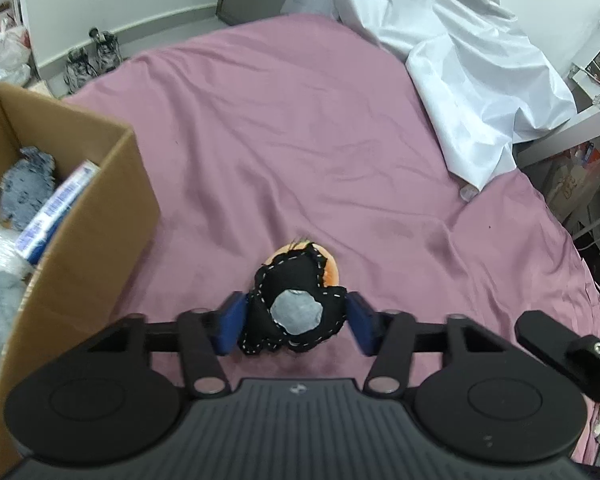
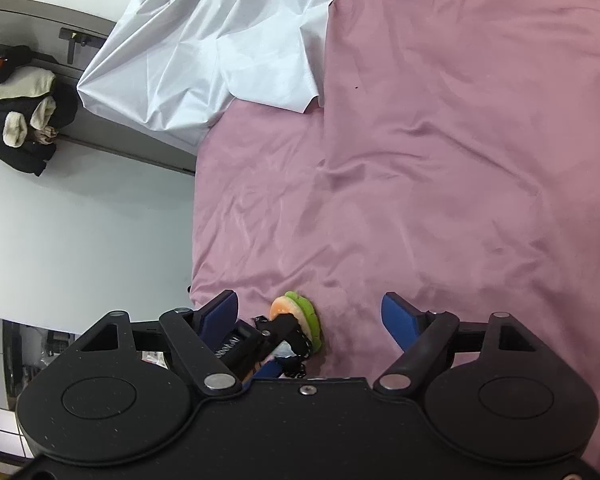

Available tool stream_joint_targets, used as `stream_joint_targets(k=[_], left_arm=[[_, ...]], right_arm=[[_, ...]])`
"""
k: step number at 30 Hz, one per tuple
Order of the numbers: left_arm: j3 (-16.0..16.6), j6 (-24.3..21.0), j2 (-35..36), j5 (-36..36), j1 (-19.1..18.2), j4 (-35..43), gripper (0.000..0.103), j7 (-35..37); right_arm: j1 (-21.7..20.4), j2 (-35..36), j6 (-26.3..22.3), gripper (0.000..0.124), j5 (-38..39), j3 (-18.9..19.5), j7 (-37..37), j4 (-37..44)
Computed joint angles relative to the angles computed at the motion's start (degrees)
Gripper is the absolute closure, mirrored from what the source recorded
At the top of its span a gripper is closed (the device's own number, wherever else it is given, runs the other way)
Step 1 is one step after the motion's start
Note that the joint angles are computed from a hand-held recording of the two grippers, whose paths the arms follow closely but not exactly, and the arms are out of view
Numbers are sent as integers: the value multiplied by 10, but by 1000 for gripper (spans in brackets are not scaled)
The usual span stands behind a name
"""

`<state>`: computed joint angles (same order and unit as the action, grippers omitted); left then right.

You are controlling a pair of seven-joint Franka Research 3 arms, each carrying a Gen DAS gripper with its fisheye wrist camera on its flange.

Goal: Organize soft objects
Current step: 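Grasp the black penguin plush with the left tool while the right tool grasps the burger plush, then lift and carry the penguin and burger plushes over the box with both tools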

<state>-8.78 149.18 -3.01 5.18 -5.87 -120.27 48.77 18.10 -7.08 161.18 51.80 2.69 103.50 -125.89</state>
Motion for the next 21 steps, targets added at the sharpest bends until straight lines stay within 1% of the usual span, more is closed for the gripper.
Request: stream_joint_targets(k=[1,4,6,12,15,16,18,21], left_arm=[[0,1,2,2,0,1,59,-2],[1,-1,6,2,1,4,65,2],[1,1,7,-1,1,5,67,5],[4,5,3,-27,4,1,70,15],[5,6,2,-35,5,3,76,22],[6,9,0,-44,5,3,78,30],[8,11,-3,-55,5,3,78,42],[10,12,-9,-58,7,5,80,50]], right_arm=[[0,2,-2,45,0,-1,-2,1],[0,9,-7,45,-3,0,-3,5],[1,16,-12,45,4,0,-15,10],[-1,33,-9,45,13,6,-18,20],[0,42,-10,46,31,8,-28,28],[1,47,-10,48,39,9,-34,33],[1,56,-6,50,25,14,-25,38],[2,74,-13,56,57,19,-47,54]])
